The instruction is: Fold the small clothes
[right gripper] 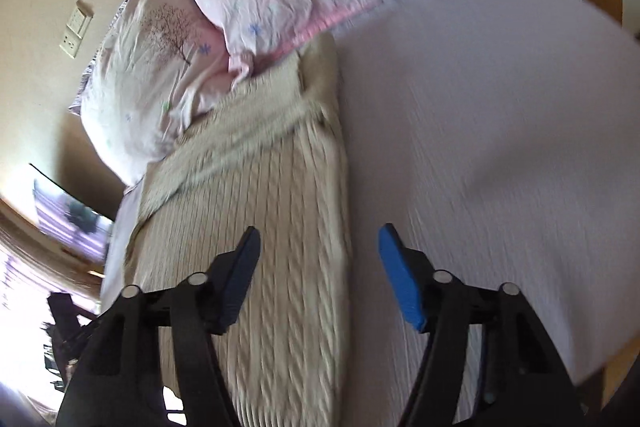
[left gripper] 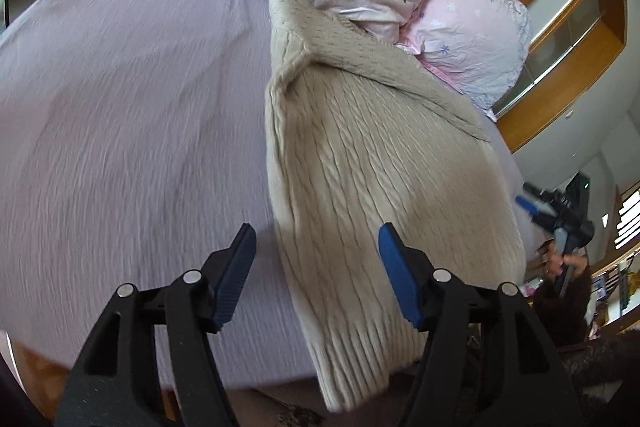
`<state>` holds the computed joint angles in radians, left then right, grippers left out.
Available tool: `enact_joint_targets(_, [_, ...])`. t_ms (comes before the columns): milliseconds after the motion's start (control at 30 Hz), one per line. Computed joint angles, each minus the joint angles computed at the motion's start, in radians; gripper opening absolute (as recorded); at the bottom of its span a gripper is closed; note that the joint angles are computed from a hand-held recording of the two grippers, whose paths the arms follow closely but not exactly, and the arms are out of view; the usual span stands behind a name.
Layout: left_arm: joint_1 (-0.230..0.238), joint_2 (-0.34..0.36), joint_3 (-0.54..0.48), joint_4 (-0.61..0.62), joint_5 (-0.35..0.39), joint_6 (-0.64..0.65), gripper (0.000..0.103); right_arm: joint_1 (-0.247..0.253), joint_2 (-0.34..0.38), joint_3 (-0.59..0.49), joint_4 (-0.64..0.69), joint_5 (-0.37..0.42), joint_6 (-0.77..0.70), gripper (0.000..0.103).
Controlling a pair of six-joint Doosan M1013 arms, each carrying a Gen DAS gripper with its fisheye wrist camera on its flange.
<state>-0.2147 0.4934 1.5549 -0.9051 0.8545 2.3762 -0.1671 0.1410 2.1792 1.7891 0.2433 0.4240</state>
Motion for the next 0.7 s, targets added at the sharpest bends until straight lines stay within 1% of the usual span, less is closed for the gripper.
enact_joint_targets(33, [0.003, -0.006, 0.012, -0.012, 0.009, 0.011, 0.062, 0.003, -0.002, 0.013, 0.040, 0.016, -0.033, 0.059])
enact_joint_targets(67, [0.004, -0.011, 0.020, -0.018, 0.013, 0.018, 0.061, 0.001, -0.007, 0.034, 0.087, 0.051, -0.078, 0.057])
enact_joint_targets(133, [0.002, -0.022, 0.039, -0.020, 0.026, 0.035, 0.056, 0.002, -0.009, 0.056, 0.099, 0.112, -0.091, 0.051])
enact_joint_targets(167, [0.001, -0.026, 0.045, -0.016, 0.030, 0.037, 0.053, 0.002, -0.009, 0.064, 0.094, 0.140, -0.090, 0.051])
enact_joint_targets(200, [-0.001, -0.031, 0.052, -0.012, 0.037, 0.038, 0.048, 0.007, -0.009, 0.074, 0.116, 0.165, -0.120, 0.050])
enact_joint_targets(233, [-0.002, -0.034, 0.057, -0.006, 0.039, 0.037, 0.045, 0.010, -0.009, 0.084, 0.133, 0.197, -0.147, 0.050])
enact_joint_targets(267, [-0.004, -0.040, 0.066, 0.002, 0.039, 0.031, 0.040, 0.010, -0.006, 0.090, 0.132, 0.233, -0.155, 0.049])
enact_joint_targets(300, [-0.005, -0.043, 0.069, 0.011, 0.042, 0.021, 0.032, 0.011, -0.003, 0.097, 0.125, 0.263, -0.159, 0.045])
enact_joint_targets(333, [-0.006, -0.046, 0.072, 0.023, 0.044, 0.005, 0.028, 0.016, -0.002, 0.101, 0.126, 0.275, -0.169, 0.041])
enact_joint_targets(367, [-0.007, -0.047, 0.074, 0.032, 0.046, -0.011, 0.021, 0.020, -0.001, 0.102, 0.126, 0.279, -0.178, 0.038])
enact_joint_targets(400, [-0.008, -0.048, 0.074, 0.040, 0.045, -0.021, 0.017, 0.020, 0.002, 0.102, 0.104, 0.295, -0.168, 0.025])
enact_joint_targets(433, [-0.009, -0.050, 0.077, 0.048, 0.038, -0.027, 0.016, 0.020, 0.007, 0.099, 0.087, 0.307, -0.157, 0.015])
enact_joint_targets(467, [-0.011, -0.050, 0.078, 0.051, 0.031, -0.030, 0.012, 0.022, 0.012, 0.098, 0.081, 0.315, -0.158, 0.014])
enact_joint_targets(500, [-0.012, -0.048, 0.074, 0.048, 0.034, -0.032, 0.010, 0.021, 0.015, 0.094, 0.092, 0.325, -0.167, 0.013])
enact_joint_targets(533, [-0.011, -0.045, 0.071, 0.034, 0.038, -0.023, 0.010, 0.018, 0.017, 0.095, 0.121, 0.345, -0.193, 0.011])
enact_joint_targets(600, [-0.007, -0.038, 0.065, -0.010, 0.049, 0.013, 0.009, 0.012, 0.013, 0.091, 0.195, 0.381, -0.266, 0.010])
enact_joint_targets(700, [0.005, -0.026, 0.034, -0.117, 0.067, 0.094, 0.009, 0.008, -0.007, 0.081, 0.329, 0.399, -0.396, 0.010])
